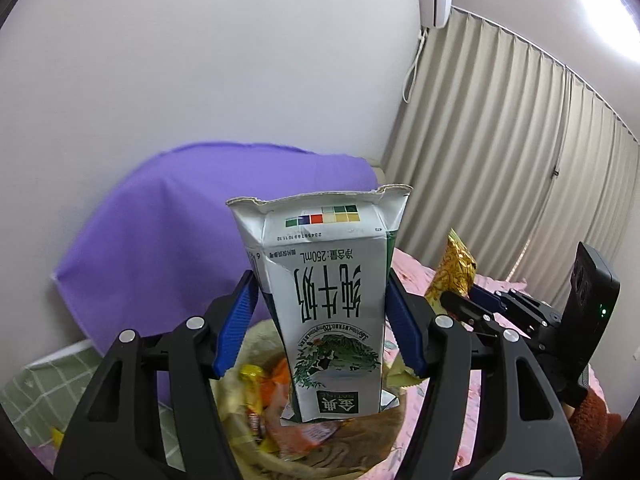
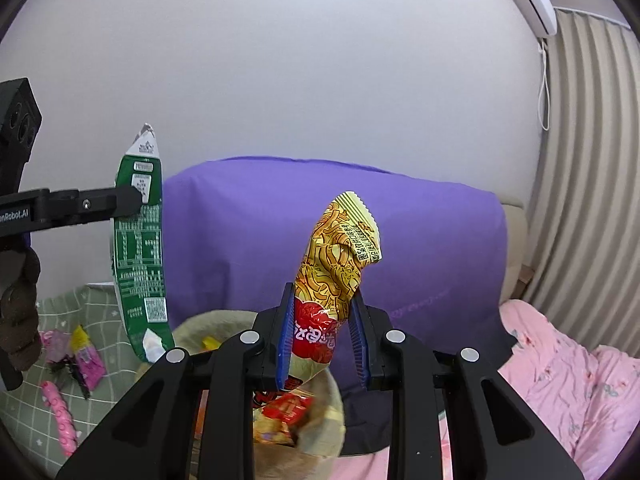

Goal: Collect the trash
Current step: 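Carry the milk carton and gold wrapper over the yellow trash bag, then open both tools to drop the carton and wrapper into the bag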

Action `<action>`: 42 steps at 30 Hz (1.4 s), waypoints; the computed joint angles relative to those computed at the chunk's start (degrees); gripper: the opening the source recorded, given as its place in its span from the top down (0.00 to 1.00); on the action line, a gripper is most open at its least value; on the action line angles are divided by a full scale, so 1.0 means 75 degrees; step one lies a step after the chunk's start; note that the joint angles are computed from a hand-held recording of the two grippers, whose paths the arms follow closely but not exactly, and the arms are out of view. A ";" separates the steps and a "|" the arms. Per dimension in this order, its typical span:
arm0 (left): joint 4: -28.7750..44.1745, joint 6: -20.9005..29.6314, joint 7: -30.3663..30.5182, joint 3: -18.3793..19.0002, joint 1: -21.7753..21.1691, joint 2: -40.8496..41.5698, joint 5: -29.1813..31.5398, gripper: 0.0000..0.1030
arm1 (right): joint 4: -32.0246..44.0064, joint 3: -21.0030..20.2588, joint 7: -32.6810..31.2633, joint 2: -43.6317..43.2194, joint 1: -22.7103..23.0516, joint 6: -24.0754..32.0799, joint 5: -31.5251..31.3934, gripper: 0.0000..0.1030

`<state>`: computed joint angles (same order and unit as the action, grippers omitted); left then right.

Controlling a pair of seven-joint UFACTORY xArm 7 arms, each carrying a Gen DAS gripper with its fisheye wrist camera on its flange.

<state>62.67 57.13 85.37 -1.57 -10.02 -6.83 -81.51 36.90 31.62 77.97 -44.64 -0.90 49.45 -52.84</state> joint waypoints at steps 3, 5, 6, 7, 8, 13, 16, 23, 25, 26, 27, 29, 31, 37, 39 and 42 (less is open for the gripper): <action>0.0101 -0.0402 0.0024 -0.0242 -0.0177 0.0335 0.0151 0.42 | -0.0241 -0.0217 0.0050 -0.0009 0.0014 -0.0386 -0.0083 0.76; 0.0062 -0.0830 0.0027 -0.0409 -0.0286 0.0549 0.0425 0.42 | -0.0411 -0.0415 0.0067 0.0185 0.0014 -0.0821 -0.0095 0.76; 0.0043 -0.1064 0.0032 -0.0483 -0.0335 0.0705 0.0629 0.42 | -0.0536 -0.0545 0.0075 0.0254 0.0043 -0.1063 -0.0062 0.76; 0.0029 -0.1405 0.0035 -0.0586 -0.0410 0.0905 0.0898 0.42 | -0.0689 -0.0691 0.0181 0.0459 0.0004 -0.1464 -0.0059 0.76; 0.0005 -0.1725 0.0048 -0.0672 -0.0473 0.1066 0.1142 0.42 | -0.0786 -0.0791 0.0214 0.0603 -0.0023 -0.1721 -0.0030 0.76; -0.0022 -0.2145 -0.0044 -0.0864 -0.0499 0.1523 0.1752 0.45 | -0.1012 -0.0973 0.0271 0.1526 -0.0213 -0.2608 -0.0065 0.76; 0.0102 -0.2142 -0.0224 -0.1007 -0.0522 0.1624 0.1861 0.45 | -0.0937 -0.1057 0.0185 0.1943 -0.0202 -0.2843 -0.0124 0.76; 0.0520 -0.1531 -0.0612 -0.1025 -0.0251 0.2018 0.1649 0.46 | -0.0984 -0.1144 0.0385 0.1996 -0.0099 -0.2785 -0.0325 0.76; 0.0635 -0.1232 -0.0600 -0.1032 -0.0103 0.2137 0.1322 0.46 | -0.1001 -0.1115 0.0495 0.1894 -0.0070 -0.2678 -0.0353 0.76; 0.0693 -0.1027 -0.0618 -0.1037 -0.0015 0.2165 0.1071 0.46 | -0.0996 -0.1111 0.0532 0.1844 -0.0050 -0.2637 -0.0358 0.76; 0.0752 -0.0946 -0.0632 -0.1036 0.0026 0.2191 0.0977 0.46 | -0.0978 -0.1078 0.0577 0.1778 -0.0019 -0.2554 -0.0342 0.76; 0.0771 -0.1042 -0.0647 -0.1077 -0.0021 0.2268 0.1016 0.46 | -0.1066 -0.1132 0.0592 0.1645 0.0019 -0.2561 -0.0350 0.76; 0.0752 -0.1400 -0.0801 -0.1127 -0.0165 0.2339 0.1450 0.46 | -0.1043 -0.1149 0.0501 0.1684 0.0023 -0.2538 -0.0311 0.76; 0.0724 -0.1688 -0.1237 -0.1252 -0.0197 0.2556 0.2199 0.46 | -0.1057 -0.1313 0.0131 0.1777 0.0124 -0.2623 -0.0016 0.76; 0.0824 -0.1543 -0.1519 -0.1259 -0.0146 0.2564 0.2367 0.46 | -0.1033 -0.1312 0.0040 0.1790 0.0130 -0.2598 0.0077 0.76; 0.1169 -0.1061 -0.2004 -0.1210 -0.0005 0.2654 0.2694 0.46 | -0.1091 -0.1312 0.0049 0.1723 0.0107 -0.2710 0.0169 0.72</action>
<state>71.44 49.17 70.34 -10.64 -10.06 13.07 -61.31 28.72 21.78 78.34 -31.72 -0.10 29.12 -51.57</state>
